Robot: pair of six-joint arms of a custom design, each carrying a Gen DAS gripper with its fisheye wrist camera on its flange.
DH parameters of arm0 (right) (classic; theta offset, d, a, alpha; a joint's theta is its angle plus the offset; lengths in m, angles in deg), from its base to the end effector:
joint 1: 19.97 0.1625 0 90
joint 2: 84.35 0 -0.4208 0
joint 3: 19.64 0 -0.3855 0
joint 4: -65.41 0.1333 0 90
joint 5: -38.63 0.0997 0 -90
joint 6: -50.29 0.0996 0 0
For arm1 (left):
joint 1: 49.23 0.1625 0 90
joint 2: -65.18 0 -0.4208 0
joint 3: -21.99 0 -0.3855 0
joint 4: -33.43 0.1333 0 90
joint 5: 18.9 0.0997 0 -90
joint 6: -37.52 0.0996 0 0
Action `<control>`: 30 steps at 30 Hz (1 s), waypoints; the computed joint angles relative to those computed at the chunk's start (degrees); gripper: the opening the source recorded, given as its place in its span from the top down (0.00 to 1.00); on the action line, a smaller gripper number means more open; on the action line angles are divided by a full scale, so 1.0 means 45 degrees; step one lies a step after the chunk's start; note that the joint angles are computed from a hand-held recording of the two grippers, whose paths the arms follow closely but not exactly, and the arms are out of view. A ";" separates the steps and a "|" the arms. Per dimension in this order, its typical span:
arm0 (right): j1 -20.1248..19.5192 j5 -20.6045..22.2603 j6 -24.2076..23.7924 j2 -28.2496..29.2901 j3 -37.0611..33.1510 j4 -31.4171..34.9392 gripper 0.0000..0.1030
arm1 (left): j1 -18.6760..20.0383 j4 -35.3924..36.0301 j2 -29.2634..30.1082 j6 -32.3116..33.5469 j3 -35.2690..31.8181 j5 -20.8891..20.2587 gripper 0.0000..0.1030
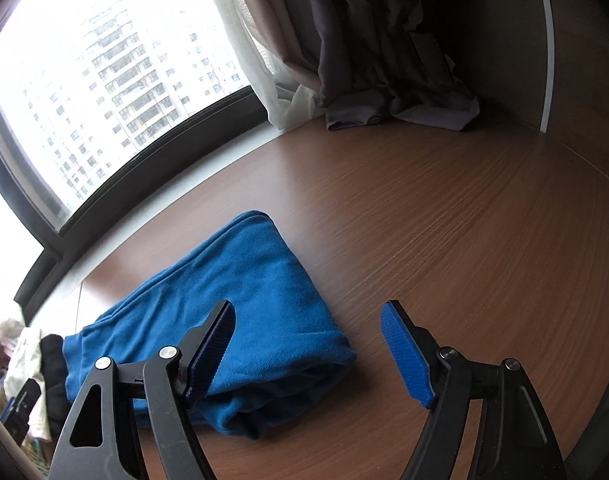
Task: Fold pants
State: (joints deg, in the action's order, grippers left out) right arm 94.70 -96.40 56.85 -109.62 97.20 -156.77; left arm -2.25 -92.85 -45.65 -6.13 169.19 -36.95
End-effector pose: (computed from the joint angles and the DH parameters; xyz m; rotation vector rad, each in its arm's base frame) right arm 0.2622 -0.4204 -0.0318 0.0139 -2.3747 1.0984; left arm -0.0110 -0.3460 0.2962 -0.0100 2.0213 -1.0057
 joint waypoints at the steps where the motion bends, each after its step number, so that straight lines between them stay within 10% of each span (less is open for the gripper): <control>1: -0.0064 0.0191 0.0057 -0.0011 0.0052 -0.0040 0.26 | -0.0014 0.0267 0.0009 -0.0179 -0.0036 0.0053 0.09; 10: -0.0280 0.1014 -0.1194 -0.0131 0.0100 -0.0027 0.26 | -0.0071 0.0764 0.0092 -0.0376 -0.0065 0.0251 0.09; 16: -0.0330 0.0706 -0.1838 0.0137 -0.0681 0.0424 0.26 | 0.1219 -0.3316 0.1552 0.2707 -0.0346 -0.0463 0.09; 30: -0.0538 -0.0437 -0.1078 0.1102 -0.2368 0.2921 0.26 | 0.5223 -0.5084 0.3793 0.6160 -0.2995 -0.6004 0.12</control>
